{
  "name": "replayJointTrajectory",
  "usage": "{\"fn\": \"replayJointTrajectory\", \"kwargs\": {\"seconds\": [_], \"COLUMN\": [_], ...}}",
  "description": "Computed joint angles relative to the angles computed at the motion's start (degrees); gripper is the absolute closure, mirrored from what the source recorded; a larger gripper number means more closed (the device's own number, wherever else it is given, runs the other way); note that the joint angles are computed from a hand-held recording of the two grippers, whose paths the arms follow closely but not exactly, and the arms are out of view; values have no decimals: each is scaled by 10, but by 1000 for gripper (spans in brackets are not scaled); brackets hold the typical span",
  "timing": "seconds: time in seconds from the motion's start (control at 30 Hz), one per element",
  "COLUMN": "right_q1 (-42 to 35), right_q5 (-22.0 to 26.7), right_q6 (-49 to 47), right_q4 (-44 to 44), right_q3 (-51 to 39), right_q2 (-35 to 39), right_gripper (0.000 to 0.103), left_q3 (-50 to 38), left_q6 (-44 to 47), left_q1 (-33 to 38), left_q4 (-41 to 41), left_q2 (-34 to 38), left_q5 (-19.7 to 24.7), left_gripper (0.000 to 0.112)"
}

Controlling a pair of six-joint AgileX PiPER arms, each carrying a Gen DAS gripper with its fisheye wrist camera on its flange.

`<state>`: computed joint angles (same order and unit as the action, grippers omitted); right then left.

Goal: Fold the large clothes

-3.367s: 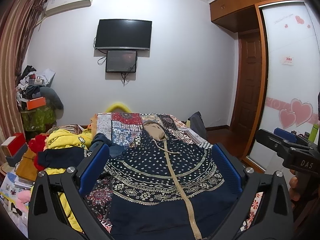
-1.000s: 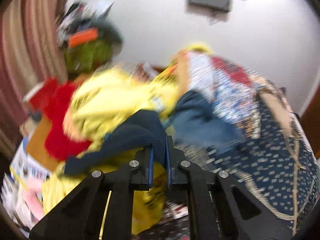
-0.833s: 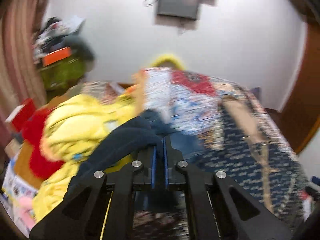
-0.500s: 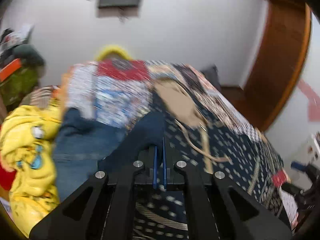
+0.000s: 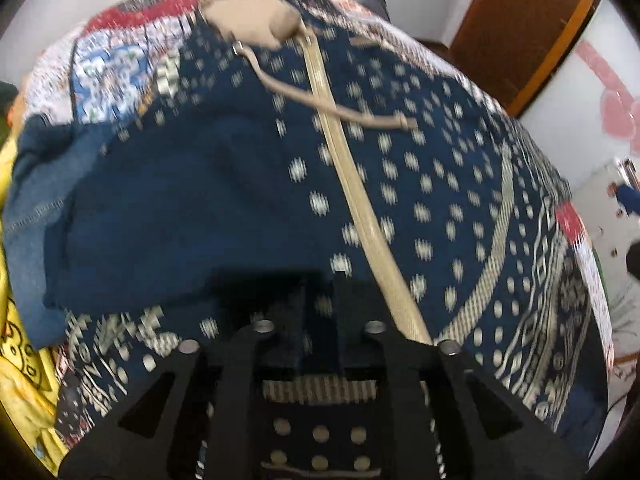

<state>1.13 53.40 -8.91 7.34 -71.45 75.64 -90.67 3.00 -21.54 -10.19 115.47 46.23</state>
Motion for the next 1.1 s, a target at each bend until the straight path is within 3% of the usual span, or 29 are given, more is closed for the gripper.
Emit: {"fn": "replayJointTrajectory", "kwargs": {"seconds": [0.1,0.3,0.53,0.8,1.0,1.07,1.1], "right_q1": [30,129,242,329,360,361,362], "right_q5": [7,13,17,53,110,136,148], "right_q6": [19,73,101,89,76,68,67], "right_q4": [-25,-85,-114,-111,-129,-123,-123], "right_q3": [-14,-70,-157,-300,-429,-476,-498], "right_q2": [5,44,144,315,442,481,499], "right_gripper": [2,2,2,4,19,33,35], "left_q3": [63,149,219,244,259,263,264], "left_q6": [13,70,118,216,253,258,258], "left_q1": [10,88,222,341,369,373,373], "left_q4": [5,-30,-29,-98,-131,-135,-134], "left_q2": [-50,-152,-222,-188,-162,-160,-157], "left_q5": [-27,-61,-100,-116,-126,-128,-131], "left_gripper": [63,49,47,47,47,47,47]}}
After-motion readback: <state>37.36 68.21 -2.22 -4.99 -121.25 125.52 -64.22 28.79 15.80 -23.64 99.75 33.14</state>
